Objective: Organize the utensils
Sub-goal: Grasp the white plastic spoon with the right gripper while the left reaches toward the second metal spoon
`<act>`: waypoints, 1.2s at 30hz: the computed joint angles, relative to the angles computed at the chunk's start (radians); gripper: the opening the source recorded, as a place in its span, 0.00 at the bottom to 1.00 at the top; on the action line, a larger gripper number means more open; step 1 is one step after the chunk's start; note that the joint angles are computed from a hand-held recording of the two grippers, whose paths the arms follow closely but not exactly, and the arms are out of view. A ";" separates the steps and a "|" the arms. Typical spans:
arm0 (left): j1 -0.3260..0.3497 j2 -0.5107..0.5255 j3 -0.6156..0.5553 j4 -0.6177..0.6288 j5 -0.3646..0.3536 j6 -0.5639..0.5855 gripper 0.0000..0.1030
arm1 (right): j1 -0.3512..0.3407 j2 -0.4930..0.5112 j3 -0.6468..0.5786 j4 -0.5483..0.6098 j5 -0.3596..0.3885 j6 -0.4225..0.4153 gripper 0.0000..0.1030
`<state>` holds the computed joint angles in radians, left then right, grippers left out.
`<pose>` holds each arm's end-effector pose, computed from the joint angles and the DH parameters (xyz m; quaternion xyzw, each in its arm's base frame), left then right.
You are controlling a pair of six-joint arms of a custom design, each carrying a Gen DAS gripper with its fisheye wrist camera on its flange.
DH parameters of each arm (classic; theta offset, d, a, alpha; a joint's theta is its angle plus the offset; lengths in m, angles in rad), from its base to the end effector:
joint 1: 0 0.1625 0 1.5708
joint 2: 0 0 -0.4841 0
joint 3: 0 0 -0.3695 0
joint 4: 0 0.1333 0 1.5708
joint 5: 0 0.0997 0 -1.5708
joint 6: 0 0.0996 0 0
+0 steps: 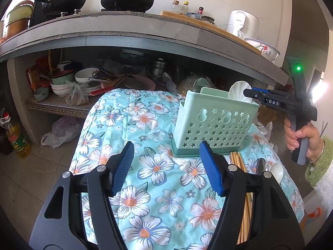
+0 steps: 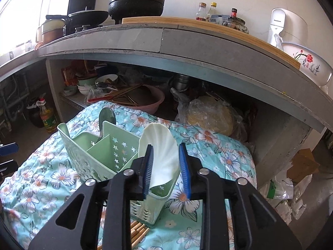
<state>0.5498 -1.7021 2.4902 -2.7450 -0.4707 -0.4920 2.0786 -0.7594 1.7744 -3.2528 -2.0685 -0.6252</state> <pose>-0.1453 -0.3495 0.3762 0.1219 0.8338 -0.4711 0.2608 0.4049 -0.5512 0.1748 0.4235 -0.8160 0.3031 0.2509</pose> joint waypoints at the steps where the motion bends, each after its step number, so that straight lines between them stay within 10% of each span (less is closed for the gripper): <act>1: 0.000 -0.001 0.000 0.001 -0.001 0.002 0.60 | 0.000 -0.002 0.003 -0.002 0.003 0.001 0.32; 20: -0.027 -0.005 0.013 0.013 -0.025 -0.011 0.61 | -0.057 -0.249 0.204 0.009 0.199 0.300 0.50; 29: -0.045 0.039 0.023 -0.019 -0.102 0.010 0.61 | -0.232 -0.448 0.451 0.121 0.307 0.547 0.50; 36: -0.061 0.100 0.024 -0.052 -0.171 0.052 0.61 | -0.356 -0.450 0.538 0.130 0.353 0.582 0.50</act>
